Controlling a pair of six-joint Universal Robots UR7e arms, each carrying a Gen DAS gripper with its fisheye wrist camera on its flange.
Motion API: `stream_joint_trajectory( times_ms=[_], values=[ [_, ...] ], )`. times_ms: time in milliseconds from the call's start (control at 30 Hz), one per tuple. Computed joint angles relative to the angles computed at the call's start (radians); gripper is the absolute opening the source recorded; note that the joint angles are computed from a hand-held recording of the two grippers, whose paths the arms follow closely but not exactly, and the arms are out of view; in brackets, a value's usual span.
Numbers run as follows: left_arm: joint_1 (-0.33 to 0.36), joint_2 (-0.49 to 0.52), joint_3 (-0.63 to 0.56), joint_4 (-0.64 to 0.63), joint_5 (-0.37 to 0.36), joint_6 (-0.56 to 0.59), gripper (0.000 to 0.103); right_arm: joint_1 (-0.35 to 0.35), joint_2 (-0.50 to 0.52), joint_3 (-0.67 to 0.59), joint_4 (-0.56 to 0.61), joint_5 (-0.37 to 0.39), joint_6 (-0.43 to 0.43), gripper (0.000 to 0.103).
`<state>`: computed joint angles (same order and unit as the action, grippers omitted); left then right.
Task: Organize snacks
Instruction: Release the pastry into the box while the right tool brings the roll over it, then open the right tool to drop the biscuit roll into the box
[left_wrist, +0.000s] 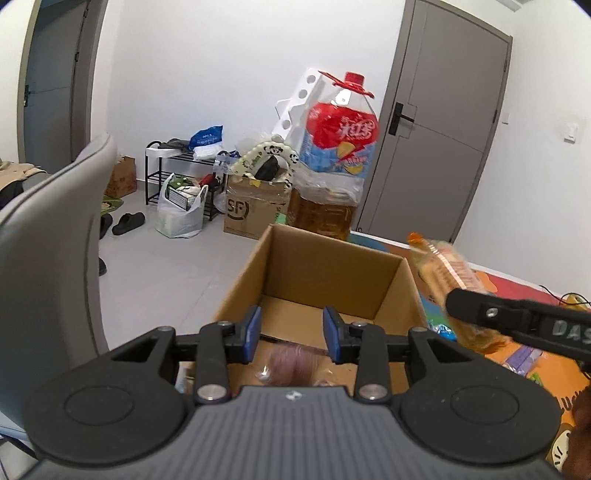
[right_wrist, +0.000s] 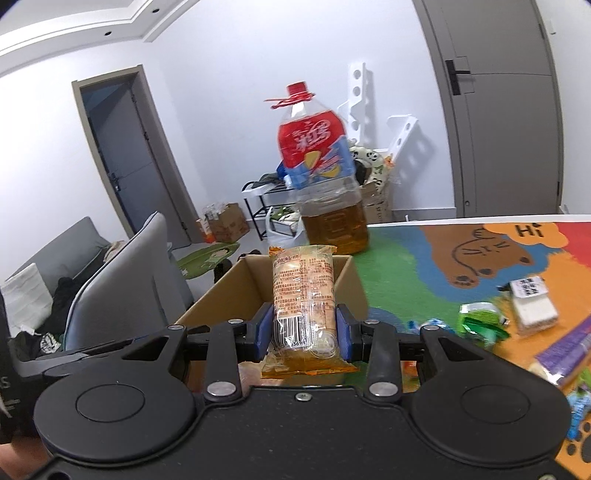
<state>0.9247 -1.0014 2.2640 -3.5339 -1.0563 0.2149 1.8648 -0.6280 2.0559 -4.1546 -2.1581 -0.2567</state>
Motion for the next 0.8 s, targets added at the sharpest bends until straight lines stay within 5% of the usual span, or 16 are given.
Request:
stream_joint_trajectory(
  times_ms=[200, 300, 567, 800],
  values=[
    [0.009, -0.039, 0.014, 0.003, 0.002, -0.004, 0.040, -0.002, 0.019, -0.045, 0.047, 0.016, 0.017, 0.038],
    [0.012, -0.052, 0.020, 0.003, 0.007, -0.014, 0.048, -0.006, 0.020, -0.051, 0.063, 0.031, 0.028, 0.049],
    [0.006, -0.065, 0.035, 0.005, -0.003, -0.038, 0.078, 0.011, 0.012, -0.003, 0.006, -0.022, 0.033, 0.052],
    [-0.023, -0.074, 0.060, 0.019, -0.025, -0.050, 0.087, 0.012, -0.023, 0.077, -0.056, -0.053, 0.051, 0.059]
  ],
)
